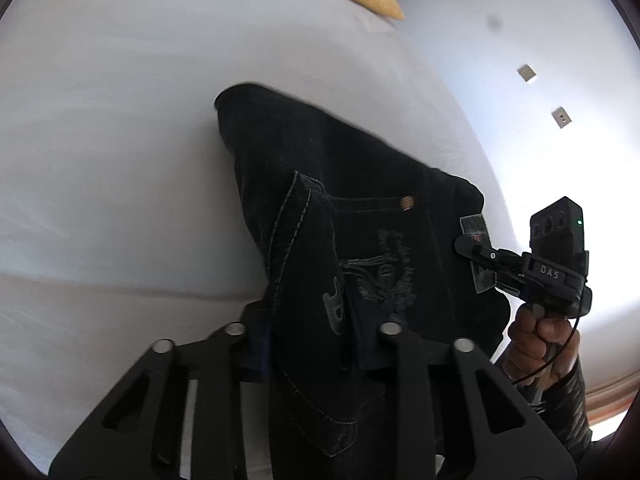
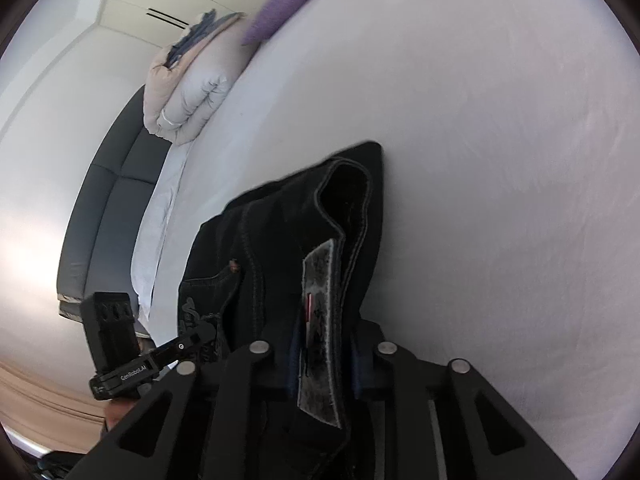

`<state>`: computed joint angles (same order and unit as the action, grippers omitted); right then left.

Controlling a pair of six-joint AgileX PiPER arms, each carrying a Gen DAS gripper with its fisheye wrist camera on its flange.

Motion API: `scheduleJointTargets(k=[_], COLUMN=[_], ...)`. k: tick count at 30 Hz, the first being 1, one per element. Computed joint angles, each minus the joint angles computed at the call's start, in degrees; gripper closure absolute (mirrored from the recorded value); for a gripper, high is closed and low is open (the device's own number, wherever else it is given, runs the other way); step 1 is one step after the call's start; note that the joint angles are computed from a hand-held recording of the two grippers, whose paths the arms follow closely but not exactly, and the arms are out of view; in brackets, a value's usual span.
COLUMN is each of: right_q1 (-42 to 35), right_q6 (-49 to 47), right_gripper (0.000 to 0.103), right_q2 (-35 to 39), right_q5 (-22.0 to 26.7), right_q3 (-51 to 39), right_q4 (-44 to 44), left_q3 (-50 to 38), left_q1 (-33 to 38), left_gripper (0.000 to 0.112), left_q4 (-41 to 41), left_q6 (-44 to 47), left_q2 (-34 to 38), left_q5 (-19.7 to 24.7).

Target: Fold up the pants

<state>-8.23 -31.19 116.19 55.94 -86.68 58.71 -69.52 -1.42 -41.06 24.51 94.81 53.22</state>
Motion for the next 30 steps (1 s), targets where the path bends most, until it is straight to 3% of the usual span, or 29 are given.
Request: scheduleJointTargets(k=[3, 7, 12, 19, 22, 26, 28, 30], right_q1=[-0.3, -2.4, -4.3, -6.4, -7.1, -8.6, -8.6, -8.2], right_q6=[-0.7, 1.9, 9.0, 18.1, 17.3, 10.2, 9.0, 8.8], right_gripper=[0.084, 0.084, 0.084, 0.084, 0.077, 0.076, 0.070, 0.063], right_q2=[-1.8, 0.6, 7.4, 22.2, 24.0, 22.2, 20.2, 16.5], right_q5=[1.2, 4.3, 8.1, 13.8, 12.0, 8.4, 7.1, 4.2], right_q3=[-2.0, -11.5, -27.3, -46.4, -44.5, -36.7, -33.8, -29.6], right_q4=[0.4, -0.1, -4.5, -9.6, -9.7, -2.7, -2.8, -4.9], left_q3=[-4.1, -14.8, -32.4, -56.6, -54.4, -49.6, -46.0, -38.9], left_q1=[-1.1, -3.7, -7.8, -11.1, -11.3, -10.6, -10.8, -12.0], left_gripper=[0.090, 0.090, 0.090, 0.089, 0.082, 0.061, 0.059, 0.059], left_q4=[1.0, 3.7, 8.5, 12.9, 12.9, 11.7, 12.3, 15.6], left_q6=[-1.7, -4.2, -9.1, -17.4, -16.7, -14.6, -14.4, -14.5], left_q2=[-1.3, 2.0, 13.0, 34.2, 35.5, 34.3, 32.2, 27.0], left_q5=[0.8, 1.3, 3.4, 9.7, 7.0, 2.8, 0.0, -6.0])
